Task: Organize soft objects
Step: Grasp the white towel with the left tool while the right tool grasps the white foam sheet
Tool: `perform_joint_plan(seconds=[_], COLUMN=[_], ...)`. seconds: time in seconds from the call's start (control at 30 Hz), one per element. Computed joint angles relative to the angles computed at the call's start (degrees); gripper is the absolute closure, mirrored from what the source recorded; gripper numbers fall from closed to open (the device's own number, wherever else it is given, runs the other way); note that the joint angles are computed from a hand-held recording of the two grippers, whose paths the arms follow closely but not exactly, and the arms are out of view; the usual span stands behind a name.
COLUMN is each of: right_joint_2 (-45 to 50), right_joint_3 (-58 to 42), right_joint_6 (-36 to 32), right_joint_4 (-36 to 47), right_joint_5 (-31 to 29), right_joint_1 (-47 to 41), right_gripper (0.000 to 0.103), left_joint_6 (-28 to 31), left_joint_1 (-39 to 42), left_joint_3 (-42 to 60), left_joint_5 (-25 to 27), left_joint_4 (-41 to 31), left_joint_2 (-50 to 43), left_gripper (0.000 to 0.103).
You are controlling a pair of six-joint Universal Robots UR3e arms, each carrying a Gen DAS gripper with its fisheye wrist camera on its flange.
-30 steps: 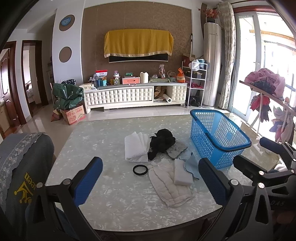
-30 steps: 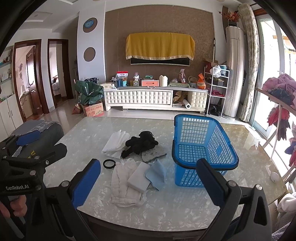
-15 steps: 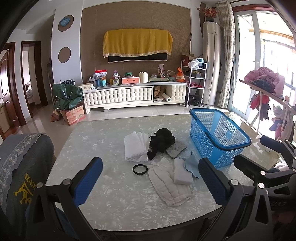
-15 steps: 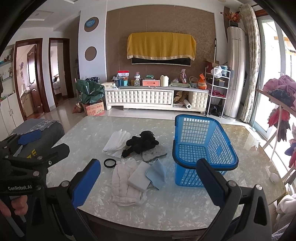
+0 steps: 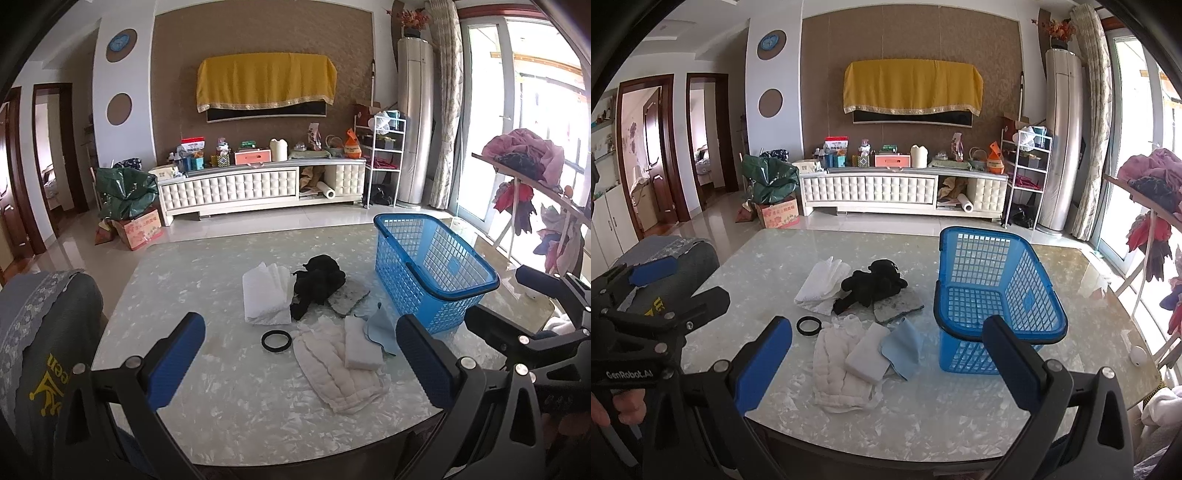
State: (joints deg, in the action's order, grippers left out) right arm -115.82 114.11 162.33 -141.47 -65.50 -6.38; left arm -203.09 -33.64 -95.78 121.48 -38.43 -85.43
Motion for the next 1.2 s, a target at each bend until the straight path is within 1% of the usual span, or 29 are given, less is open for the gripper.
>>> perform_joint_plan(seconds=[0.1, 0.23, 0.27, 0.37, 0.5, 0.53, 0.67, 0.73, 0.83, 0.93, 0.97, 1.1, 1.2], right_joint_2=[2.49, 6.52, 7.91, 12.17, 18.06, 19.39, 25.33, 28.07, 31.34, 34.65, 35.85, 40.14, 42.1], right_joint_3=[-2.34, -6.26, -7.54, -11.68, -17.47, -19.03, -24.64, -26.22, -28.52, -30.55, -31.65, -35.14, -37.13], right_joint_6=[-0.25, -1.27, -1.61, -2.38, -3.68, -2.5, -2.97, -2.44, -1.58, 0.43, 1.15, 5.69, 9.37], right_joint_4=[0.87, 3.36, 4.0, 6.13, 10.57, 12.11, 16.62, 17.56, 20.05, 23.49, 24.59, 29.45, 32.17], right_joint_5=[-0.65, -2.1, -2.56, -3.72, -4.07, -4.76, -6.4, -7.86, -8.96, -9.06, -9.16, -9.08, -9.53], right_joint_1=[0.51, 2.12, 2.75, 4.89, 7.62, 8.67, 12.09, 13.69, 14.61, 14.43, 14.49, 13.38, 12.46], right_gripper=[0.0, 0.0, 0.0, 0.0, 0.0, 0.0, 0.0, 0.0, 0.001, 0.008, 0.009, 0.013, 0.014], left_joint_6=[2.34, 7.41, 9.9, 14.63, 22.37, 23.46, 28.97, 31.46, 34.4, 36.45, 37.36, 38.34, 37.25], left_joint_1=[3.41, 10.48, 13.17, 17.68, 24.71, 26.15, 31.74, 33.03, 33.78, 34.59, 35.17, 36.85, 37.28], left_joint_3=[0.39, 0.94, 0.88, 2.57, 3.94, 4.18, 5.14, 6.22, 6.75, 9.36, 10.83, 16.74, 22.28], left_joint_5=[-4.21, -12.46, -15.4, -18.24, -23.42, -24.45, -30.29, -30.9, -31.29, -32.44, -33.54, -36.22, -37.02], left_joint_4=[-0.67, -3.62, -4.54, -8.46, -13.35, -14.37, -18.9, -20.09, -19.68, -19.83, -20.48, -23.36, -25.18], left_joint_2=[0.74, 2.5, 3.2, 2.75, 1.73, 1.4, -0.24, -2.29, -5.24, -9.36, -10.97, -16.58, -22.07], left_gripper=[0.0, 0.0, 0.0, 0.0, 0.0, 0.0, 0.0, 0.0, 0.0, 0.0, 0.0, 0.0, 0.0])
